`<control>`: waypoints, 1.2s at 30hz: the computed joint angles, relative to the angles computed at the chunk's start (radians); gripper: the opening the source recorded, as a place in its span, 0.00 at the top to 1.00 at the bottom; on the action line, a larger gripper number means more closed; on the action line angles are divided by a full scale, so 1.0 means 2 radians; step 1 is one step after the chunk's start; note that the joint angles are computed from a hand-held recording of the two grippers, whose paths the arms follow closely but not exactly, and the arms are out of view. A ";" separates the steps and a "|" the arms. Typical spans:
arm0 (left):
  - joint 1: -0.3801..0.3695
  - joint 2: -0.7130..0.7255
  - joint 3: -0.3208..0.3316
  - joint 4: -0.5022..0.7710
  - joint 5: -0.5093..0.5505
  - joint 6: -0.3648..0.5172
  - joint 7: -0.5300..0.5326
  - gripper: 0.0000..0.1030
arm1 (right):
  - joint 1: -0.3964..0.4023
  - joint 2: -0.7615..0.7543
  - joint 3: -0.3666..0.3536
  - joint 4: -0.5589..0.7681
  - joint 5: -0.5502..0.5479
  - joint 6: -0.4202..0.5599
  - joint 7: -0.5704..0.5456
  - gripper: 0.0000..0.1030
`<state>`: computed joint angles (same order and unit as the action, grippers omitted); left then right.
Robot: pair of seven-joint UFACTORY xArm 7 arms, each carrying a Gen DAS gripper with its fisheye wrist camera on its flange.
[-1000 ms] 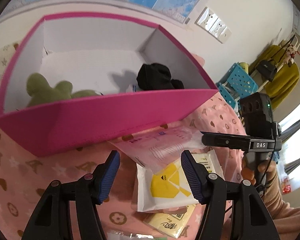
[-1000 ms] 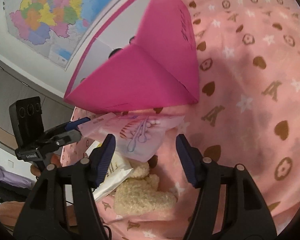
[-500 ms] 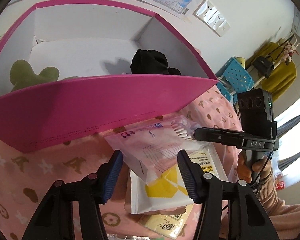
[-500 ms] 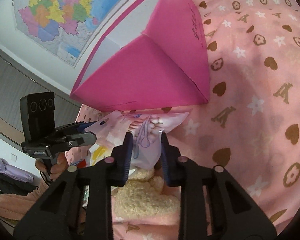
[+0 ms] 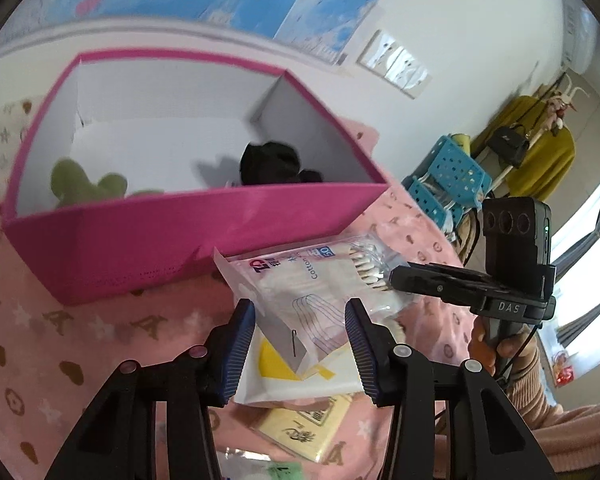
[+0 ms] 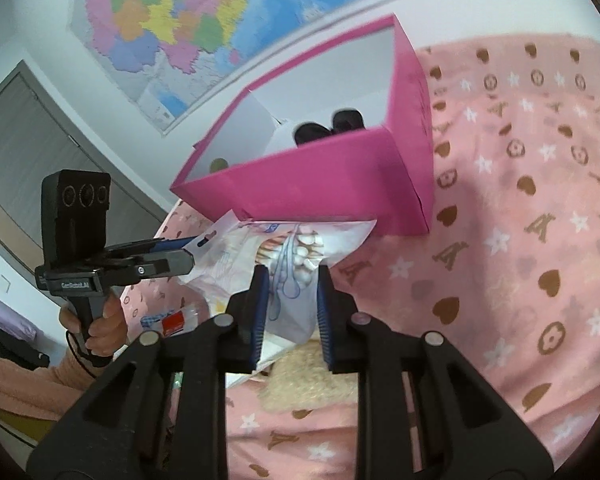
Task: Organize soft objects
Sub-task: 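Grasp the bag of cotton swabs with the right tool, then lift the cotton swab bag and carry it toward the box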
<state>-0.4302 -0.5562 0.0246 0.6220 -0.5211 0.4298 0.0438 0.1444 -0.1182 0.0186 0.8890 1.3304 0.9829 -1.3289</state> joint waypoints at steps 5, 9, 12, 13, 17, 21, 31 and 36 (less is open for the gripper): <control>-0.017 -0.019 0.002 0.005 -0.003 -0.004 0.019 0.59 | 0.007 -0.039 -0.001 -0.017 0.006 0.002 -0.025 0.86; -0.014 -0.015 -0.007 0.012 0.012 -0.007 0.017 0.59 | 0.022 -0.042 0.007 -0.016 -0.008 -0.026 -0.025 0.88; 0.005 -0.020 -0.011 0.002 0.027 -0.006 -0.001 0.58 | 0.024 -0.020 0.002 -0.008 -0.019 -0.021 -0.014 0.88; 0.006 -0.027 -0.006 -0.006 0.025 -0.006 -0.005 0.56 | 0.023 -0.014 0.002 -0.006 -0.021 -0.020 -0.011 0.88; 0.057 -0.052 -0.015 -0.029 0.062 0.019 -0.052 0.52 | 0.013 0.013 0.000 0.008 -0.026 0.003 0.010 0.87; 0.090 -0.076 -0.011 -0.051 0.090 0.039 -0.079 0.46 | 0.005 0.027 0.004 0.023 -0.019 0.024 0.023 0.65; 0.070 -0.048 0.044 -0.055 0.052 0.052 -0.053 0.39 | 0.015 0.118 0.045 0.118 -0.098 0.010 0.123 0.50; 0.050 -0.025 0.060 -0.047 0.004 0.058 -0.007 0.41 | 0.010 0.145 0.062 0.143 -0.107 0.015 0.135 0.50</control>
